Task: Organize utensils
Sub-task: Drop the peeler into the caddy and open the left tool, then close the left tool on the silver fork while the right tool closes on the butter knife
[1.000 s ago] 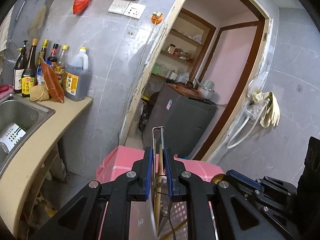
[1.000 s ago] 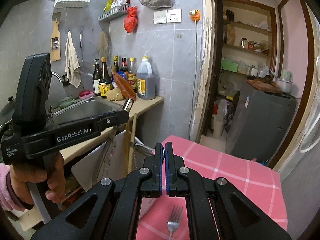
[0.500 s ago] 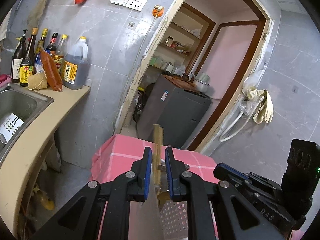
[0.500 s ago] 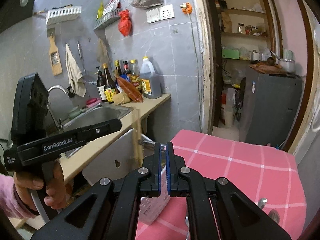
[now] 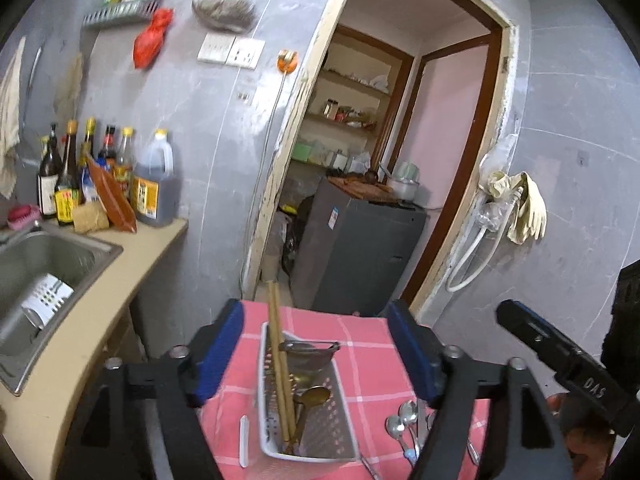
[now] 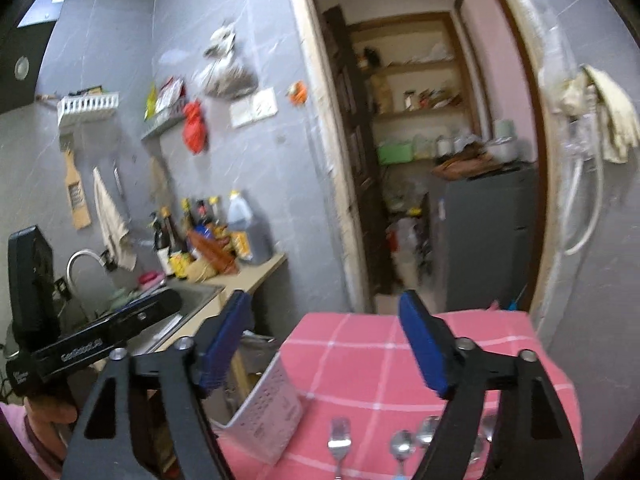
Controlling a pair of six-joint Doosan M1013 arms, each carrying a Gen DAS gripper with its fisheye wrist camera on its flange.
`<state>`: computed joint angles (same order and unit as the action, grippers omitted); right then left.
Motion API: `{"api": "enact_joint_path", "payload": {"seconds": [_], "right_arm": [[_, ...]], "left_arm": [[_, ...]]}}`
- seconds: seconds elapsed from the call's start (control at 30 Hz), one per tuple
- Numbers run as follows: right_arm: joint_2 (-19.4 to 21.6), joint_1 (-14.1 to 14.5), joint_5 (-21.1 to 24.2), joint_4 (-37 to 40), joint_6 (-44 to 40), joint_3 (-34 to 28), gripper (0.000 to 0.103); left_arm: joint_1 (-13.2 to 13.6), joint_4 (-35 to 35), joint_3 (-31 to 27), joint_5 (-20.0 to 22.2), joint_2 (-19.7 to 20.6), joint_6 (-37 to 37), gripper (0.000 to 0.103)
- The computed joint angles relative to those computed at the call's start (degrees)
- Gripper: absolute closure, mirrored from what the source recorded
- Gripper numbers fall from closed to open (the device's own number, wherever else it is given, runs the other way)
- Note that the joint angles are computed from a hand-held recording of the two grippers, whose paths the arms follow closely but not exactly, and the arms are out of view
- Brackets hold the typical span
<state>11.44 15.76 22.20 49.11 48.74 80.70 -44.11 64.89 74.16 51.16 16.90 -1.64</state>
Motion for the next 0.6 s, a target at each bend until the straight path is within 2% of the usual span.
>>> {"api": "enact_joint_path", "payload": {"seconds": [0.07, 0.13, 0.17, 0.3, 0.6], "right_arm": [[-1.07, -0.75, -1.47, 1.26, -0.98, 1.19, 0.009], [-1.97, -1.64, -2.42, 2.88, -2.1, 2.25, 0.001], [-2.31, -2.15, -2.45, 3.6, -2.55, 2.62, 0.001], [-3.23, -4.1, -1.71, 4.67, -3.12, 3.69, 0.001], [-4.02, -8.16, 0.54, 6.41, -6.47, 6.08, 0.001]], "left_arm": [[-0.98, 1.96, -0.47, 1.47, 0.34, -1.14, 0.012], [-1.87, 3.75, -0.99, 2.64, 0.75, -2.24, 0.004], [-2.21, 4.42, -1.23, 3.12, 0.94, -2.69, 0.0], [-3.61, 5.08, -2.85, 5.19, 2.13, -3.4, 0.0], [-6.09, 3.09, -6.89, 8.15, 5.88, 0.48, 0.0]]}}
